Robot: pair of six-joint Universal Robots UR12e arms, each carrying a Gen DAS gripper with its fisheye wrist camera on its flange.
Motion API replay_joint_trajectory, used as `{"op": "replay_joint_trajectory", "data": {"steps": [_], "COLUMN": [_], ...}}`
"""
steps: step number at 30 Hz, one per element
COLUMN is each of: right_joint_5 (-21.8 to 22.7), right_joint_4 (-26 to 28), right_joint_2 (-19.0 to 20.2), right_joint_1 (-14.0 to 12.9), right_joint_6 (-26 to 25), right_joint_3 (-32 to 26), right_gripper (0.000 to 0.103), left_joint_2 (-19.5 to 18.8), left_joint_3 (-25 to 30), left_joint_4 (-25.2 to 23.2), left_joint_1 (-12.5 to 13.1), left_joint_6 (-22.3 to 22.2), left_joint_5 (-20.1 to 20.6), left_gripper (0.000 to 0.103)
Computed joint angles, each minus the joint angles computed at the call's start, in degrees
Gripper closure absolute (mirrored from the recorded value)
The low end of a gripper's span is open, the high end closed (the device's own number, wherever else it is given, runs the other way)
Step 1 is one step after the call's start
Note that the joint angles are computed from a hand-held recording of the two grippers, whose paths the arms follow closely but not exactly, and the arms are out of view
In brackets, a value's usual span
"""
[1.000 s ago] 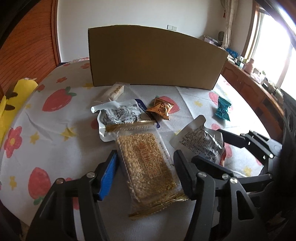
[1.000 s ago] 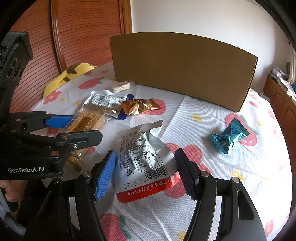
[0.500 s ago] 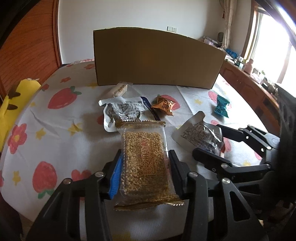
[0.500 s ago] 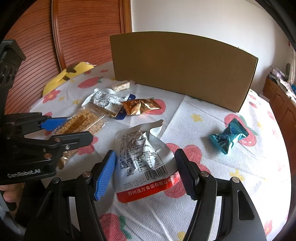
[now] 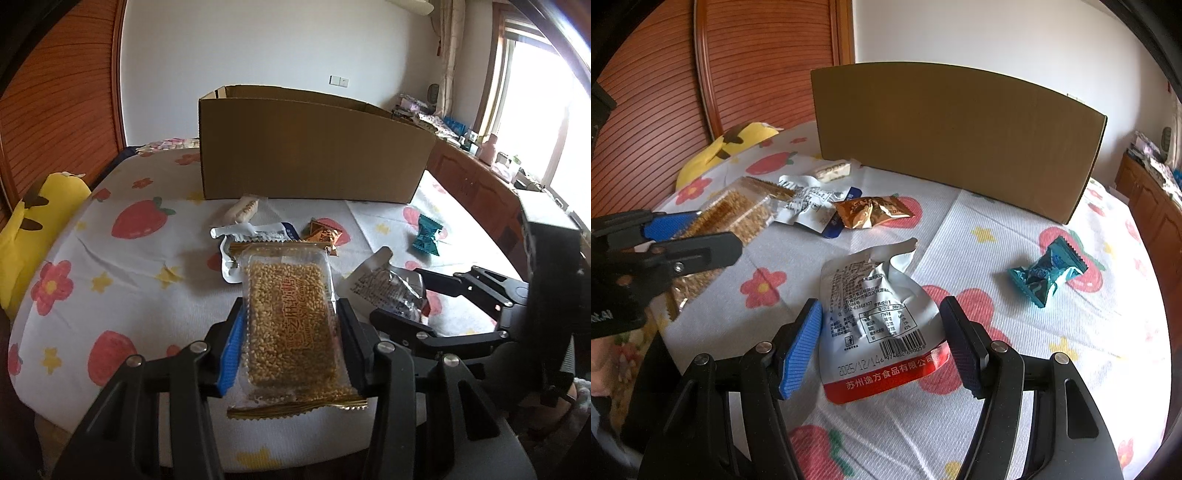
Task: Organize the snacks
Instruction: 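Close the left gripper on the grain bar while the right closes on the white red-banded pouch, then lift the grain bar with the left gripper while the right carries the white pouch to the box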
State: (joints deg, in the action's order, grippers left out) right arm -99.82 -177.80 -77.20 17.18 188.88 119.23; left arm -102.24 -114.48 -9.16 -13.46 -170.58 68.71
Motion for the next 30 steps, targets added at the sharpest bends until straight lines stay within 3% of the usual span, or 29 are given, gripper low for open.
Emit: {"op": "replay_joint_trajectory", "data": {"steps": [8, 16, 20, 30], "right_joint_5": [0.2, 1.5, 4.8, 3.5], "right_joint_4": [0.7, 0.0, -1.3, -3.2], "right_joint_2": [-0.1, -0.9, -1.8, -3.7], "right_joint_1": [-0.1, -0.2, -1.0, -0.6], "right_joint_6": [-0.1, 2.3, 4.5, 5.2], "right_joint_3": [-0.1, 0.9, 1.9, 3.1], "right_gripper": [0.036, 0.049, 0.050, 0.049], "left_joint_2": [0.9, 1.0, 1.1, 1.1], "left_joint_3": [-1.1, -1.7, -1.8, -2.0], "left_joint_4": [1.9, 2.3, 2.4, 3.5], "left_joint_1": [0.6, 0.8, 0.7, 0.5], "left_joint_6": [-0.2, -0.6, -0.5, -0.3], "left_joint_5": [-0.6, -1.2, -1.5, -0.5], "left_gripper": [0.057, 0.057, 0.057, 0.057]}}
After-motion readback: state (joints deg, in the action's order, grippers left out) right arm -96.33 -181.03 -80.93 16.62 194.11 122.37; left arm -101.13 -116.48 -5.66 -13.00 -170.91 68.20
